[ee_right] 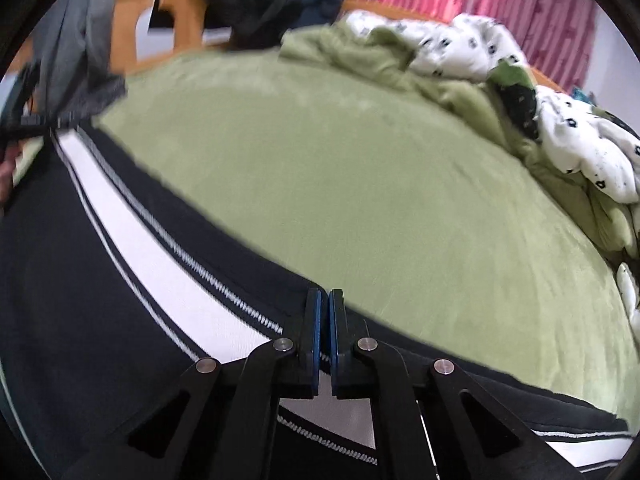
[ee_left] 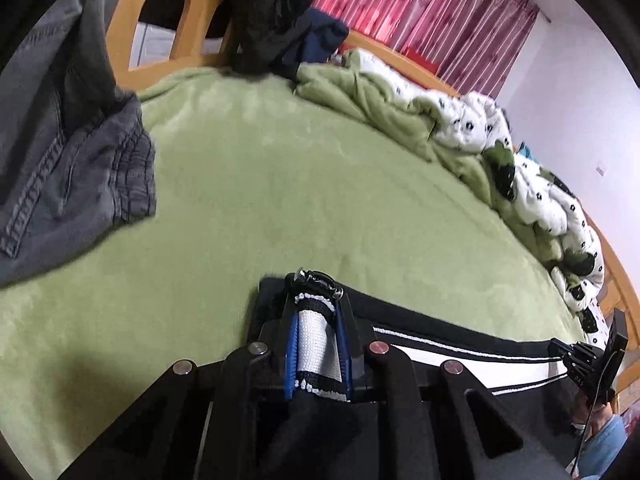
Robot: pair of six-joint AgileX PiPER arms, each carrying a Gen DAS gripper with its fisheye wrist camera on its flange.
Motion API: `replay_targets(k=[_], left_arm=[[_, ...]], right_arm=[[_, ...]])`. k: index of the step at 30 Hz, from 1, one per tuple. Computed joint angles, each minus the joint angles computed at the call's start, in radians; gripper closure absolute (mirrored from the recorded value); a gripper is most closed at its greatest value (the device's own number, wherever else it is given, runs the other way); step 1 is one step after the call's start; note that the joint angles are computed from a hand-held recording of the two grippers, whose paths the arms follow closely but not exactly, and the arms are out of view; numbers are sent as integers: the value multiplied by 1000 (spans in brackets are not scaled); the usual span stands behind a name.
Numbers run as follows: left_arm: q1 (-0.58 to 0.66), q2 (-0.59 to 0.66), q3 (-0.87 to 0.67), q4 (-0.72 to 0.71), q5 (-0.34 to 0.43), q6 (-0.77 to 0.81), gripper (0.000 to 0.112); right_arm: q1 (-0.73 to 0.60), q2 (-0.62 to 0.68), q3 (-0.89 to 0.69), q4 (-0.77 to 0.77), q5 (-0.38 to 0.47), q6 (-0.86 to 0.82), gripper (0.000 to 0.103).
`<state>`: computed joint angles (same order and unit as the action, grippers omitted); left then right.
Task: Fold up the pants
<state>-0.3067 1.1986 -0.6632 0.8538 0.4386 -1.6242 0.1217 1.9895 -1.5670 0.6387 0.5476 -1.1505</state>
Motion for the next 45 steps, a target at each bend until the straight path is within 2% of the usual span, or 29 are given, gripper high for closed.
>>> replay_targets(k=[2,5,8,11,12,13,14,15,16,17,19,20,22,23,25,27,28,29,31,32,36,38,39,41,43,45], left_arm=[[16,60,-53,-85,38,92,96],[28,152,-98,-182,74,188,96],[3,161,-98,-136,101,137,94],[-5,147,-105,-181,120,162,90],[-12,138,-112,-211,138,186,86],[-34,125,-116,-213,168,184,79],[-74,114,-120,-175,219,142,73],[-120,104,-121,-124,274,84,59],[-174,97,-121,-64,330,16,52],[-250,83,-119,10,401,-57,52],[-329,69,-126,71,455,-111,49],[-341,69,-132,79,450,-117,47],[-325,95,-160,68,358,-96,43],[-314,115,-176,54,331,-79,43],[-272,188,-215,19,266,-26,43],[-236,288,-271,-28,315,11,43],[-213,318,-278,-46,312,22,44],[-172,325,-258,-77,268,26,45],[-143,291,-200,-33,181,-60,45],[-148,283,-193,-16,182,-81,44],[-197,252,-212,-79,260,-58,46],[-230,193,-186,-93,257,-69,46],[-248,167,-175,-90,263,-79,46],[-317,107,-175,-84,343,-103,46],[-365,54,-177,-81,399,-112,46],[-438,16,-223,-84,518,-120,46]], right_arm=[[5,30,-37,-19,10,50,100],[29,109,-92,-124,4,151,100],[31,110,-81,-111,-30,177,97],[6,102,-111,-100,21,245,82],[-8,81,-95,-93,15,253,74],[-31,50,-64,-63,-4,238,67],[-59,20,-30,-16,-30,209,65],[-83,0,-5,13,-50,193,61],[-112,-19,13,28,-62,194,60],[-140,-30,24,36,-66,197,60],[-182,-7,-6,-57,-63,288,60],[-188,32,-60,-153,-32,379,60],[-189,131,-193,-288,55,530,60],[-187,156,-211,-296,52,547,60],[-176,160,-174,-268,-36,510,59],[-163,157,-159,-297,-68,525,59],[-166,158,-157,-283,-68,512,59],[-176,162,-165,-247,-51,486,59],[-196,169,-176,-185,-24,443,58],[-200,168,-173,-174,-23,435,58],[-165,164,-184,-316,-52,558,58],[-147,126,-154,-420,-48,668,58],[-143,94,-133,-424,-23,680,58],[-136,9,-61,-383,9,654,58],[-100,-102,54,-457,-50,716,58],[-67,-220,153,-472,-86,734,58]])
